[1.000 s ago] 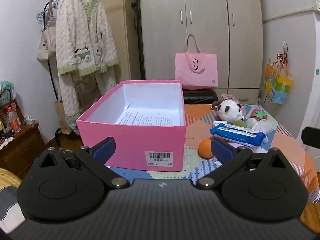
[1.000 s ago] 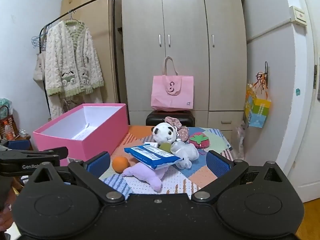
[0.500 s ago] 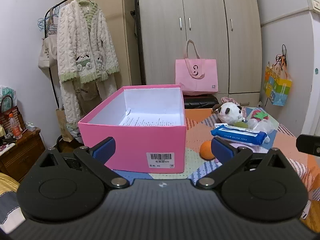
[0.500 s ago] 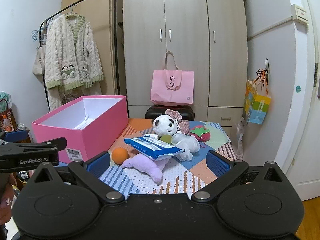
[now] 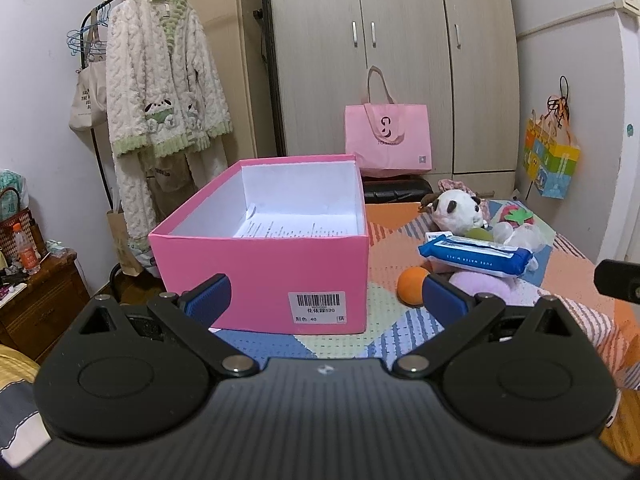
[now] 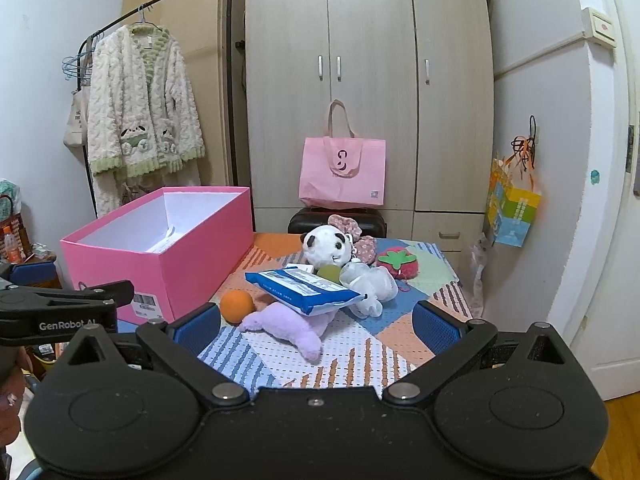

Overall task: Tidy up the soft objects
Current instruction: 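Move the left tool toward the blue wet-wipes pack on the table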

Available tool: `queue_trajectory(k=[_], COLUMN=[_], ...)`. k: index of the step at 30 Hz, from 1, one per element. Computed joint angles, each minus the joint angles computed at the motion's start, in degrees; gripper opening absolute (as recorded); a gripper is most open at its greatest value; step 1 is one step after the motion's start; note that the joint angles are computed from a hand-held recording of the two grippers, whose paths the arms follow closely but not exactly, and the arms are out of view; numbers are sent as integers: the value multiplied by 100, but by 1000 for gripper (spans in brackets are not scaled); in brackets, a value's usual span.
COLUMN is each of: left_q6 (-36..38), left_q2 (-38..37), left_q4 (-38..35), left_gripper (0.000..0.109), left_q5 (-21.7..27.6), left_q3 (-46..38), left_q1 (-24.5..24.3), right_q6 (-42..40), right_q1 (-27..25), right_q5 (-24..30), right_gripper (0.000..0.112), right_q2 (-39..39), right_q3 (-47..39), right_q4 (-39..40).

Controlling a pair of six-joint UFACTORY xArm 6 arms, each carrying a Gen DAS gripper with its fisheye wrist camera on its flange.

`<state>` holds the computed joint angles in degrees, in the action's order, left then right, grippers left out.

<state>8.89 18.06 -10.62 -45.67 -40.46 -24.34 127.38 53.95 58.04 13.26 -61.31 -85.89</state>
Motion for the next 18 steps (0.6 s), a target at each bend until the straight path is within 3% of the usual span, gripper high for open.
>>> queue_trajectory(k=[8,13,18], left_q6=[86,-267,-239], left_q2=[55,24,53], left_q4=[-131,335,271], left_gripper=[103,103,103], left_q5=[76,305,401], left_q3=[-59,-62,-104], left_q1=[-96,76,80], right_q6=[137,175,176], right_q1=[15,3,-23], right_q5=[58,87,58], right_gripper=[103,103,103], right_q2=[-44,-38,12], right_q3=[91,120,85], right_q4=[-30,-3,16])
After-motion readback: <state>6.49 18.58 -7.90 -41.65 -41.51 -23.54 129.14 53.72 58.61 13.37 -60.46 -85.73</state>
